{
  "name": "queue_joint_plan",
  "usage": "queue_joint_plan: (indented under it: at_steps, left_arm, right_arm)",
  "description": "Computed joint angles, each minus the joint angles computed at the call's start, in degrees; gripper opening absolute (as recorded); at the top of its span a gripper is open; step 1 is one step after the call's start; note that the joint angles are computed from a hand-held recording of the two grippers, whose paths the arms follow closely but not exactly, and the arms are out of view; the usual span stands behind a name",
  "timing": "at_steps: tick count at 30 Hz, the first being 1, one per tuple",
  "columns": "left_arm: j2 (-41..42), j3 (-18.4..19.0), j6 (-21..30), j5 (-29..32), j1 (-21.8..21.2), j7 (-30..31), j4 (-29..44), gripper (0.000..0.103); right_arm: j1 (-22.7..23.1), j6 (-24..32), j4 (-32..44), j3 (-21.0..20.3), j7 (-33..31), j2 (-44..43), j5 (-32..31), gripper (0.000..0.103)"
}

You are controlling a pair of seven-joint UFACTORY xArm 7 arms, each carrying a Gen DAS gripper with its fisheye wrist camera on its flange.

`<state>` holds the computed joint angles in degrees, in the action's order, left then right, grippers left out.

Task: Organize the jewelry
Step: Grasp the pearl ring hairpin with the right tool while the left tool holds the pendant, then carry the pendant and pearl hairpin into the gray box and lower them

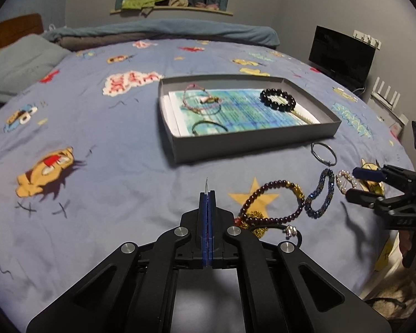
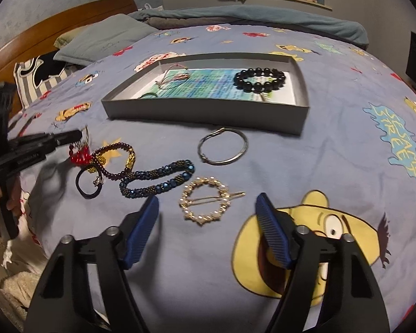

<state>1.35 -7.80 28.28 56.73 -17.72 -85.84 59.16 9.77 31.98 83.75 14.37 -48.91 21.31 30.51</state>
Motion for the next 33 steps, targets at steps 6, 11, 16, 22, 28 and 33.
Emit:
queue_joint_plan:
  at_steps: [6,11,16,22,28,33]
  left_arm:
    - [-1.38,-0.41,0.59,1.99,0.08,-0.76,-0.21,0.001]
    - [-2.65,-0.99,0.4,3.81,0.62,-2.09,-0.15,0.001]
    - [-4.42,-1.97,0.76,5.02,1.1,-2.67,-0.29,0.001]
    - [-6.08,-2.92,1.83,6.3,2.06,-2.58,0.31,0.001]
    - [-6.74,-2.93,0.65,6.8,3.59,-1.76,1.4,0.001]
    - [-6.81,-3.02,1.53,7.53,4.42,-0.7,2.92,0.001]
  right_arm:
    - [0.63,-4.66,-2.4,0.46,-1.14,-0.58,-1.94,0.041]
    - [-0.78,-4.44,-2.32,1.39,-3.08,-1.36,0.98,0.041]
    - [-1.26,-3.85,-1.36,1.14,-4.18,-1.99,3.0,0.041]
    - [-1.34,-2.9,1.34,0.71,-4.42,-1.53,4.03,0.041]
    - [-1.17,-2.04,5.56,0.69,-4.24,0.3,3.93,0.041]
    - [-0.49,-1.16,10.56,0.46,-2.41,3.12,2.06,0.041]
